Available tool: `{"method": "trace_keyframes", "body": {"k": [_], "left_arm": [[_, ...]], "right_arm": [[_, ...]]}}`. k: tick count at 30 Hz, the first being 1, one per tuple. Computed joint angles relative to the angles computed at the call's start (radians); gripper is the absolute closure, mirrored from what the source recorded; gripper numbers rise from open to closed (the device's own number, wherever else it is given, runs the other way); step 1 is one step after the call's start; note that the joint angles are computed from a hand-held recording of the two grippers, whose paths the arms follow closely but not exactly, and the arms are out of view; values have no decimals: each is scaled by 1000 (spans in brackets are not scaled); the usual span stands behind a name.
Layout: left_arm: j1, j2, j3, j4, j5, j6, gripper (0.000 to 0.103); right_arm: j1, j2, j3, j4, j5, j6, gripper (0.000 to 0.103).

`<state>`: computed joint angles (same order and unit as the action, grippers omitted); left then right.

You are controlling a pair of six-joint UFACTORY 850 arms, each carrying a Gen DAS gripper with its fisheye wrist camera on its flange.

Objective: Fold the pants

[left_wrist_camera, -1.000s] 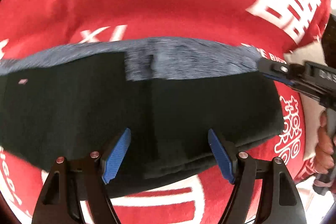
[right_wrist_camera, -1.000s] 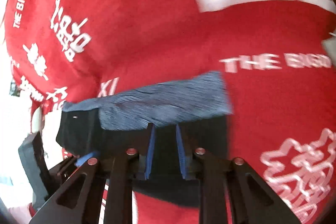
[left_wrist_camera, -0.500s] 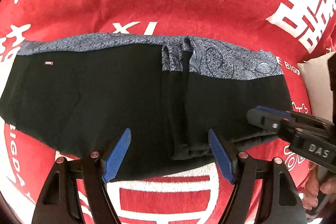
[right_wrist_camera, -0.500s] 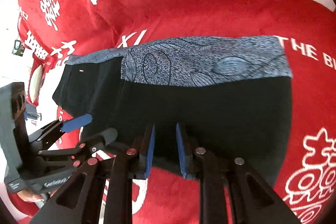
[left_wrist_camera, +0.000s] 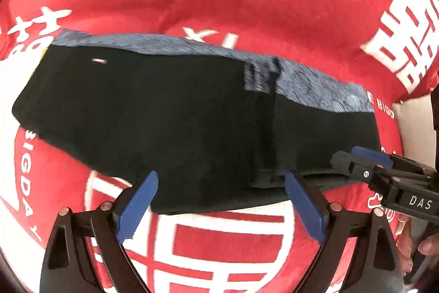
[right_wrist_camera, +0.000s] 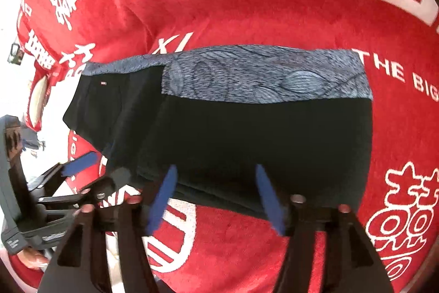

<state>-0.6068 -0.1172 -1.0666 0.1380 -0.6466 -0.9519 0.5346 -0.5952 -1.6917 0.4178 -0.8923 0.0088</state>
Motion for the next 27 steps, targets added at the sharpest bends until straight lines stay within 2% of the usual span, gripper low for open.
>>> {"method": "trace_keyframes", "body": {"k": [5,17,20,27], "left_arm": [[29,53,66,9,-17,-46,8],[90,149,188,-13,-55,-51,8],[109,166,210,-30,-46,-38,8],[149,191,246,-79,-14,9,8]], "right_arm": [[47,-36,-65,-119,-37,93,23],[109,-117,-200,-272,-110,236,19],[114,-146,-213,-252,-154,255,17],[149,-151,-206,-324,-164,288,5]]}}
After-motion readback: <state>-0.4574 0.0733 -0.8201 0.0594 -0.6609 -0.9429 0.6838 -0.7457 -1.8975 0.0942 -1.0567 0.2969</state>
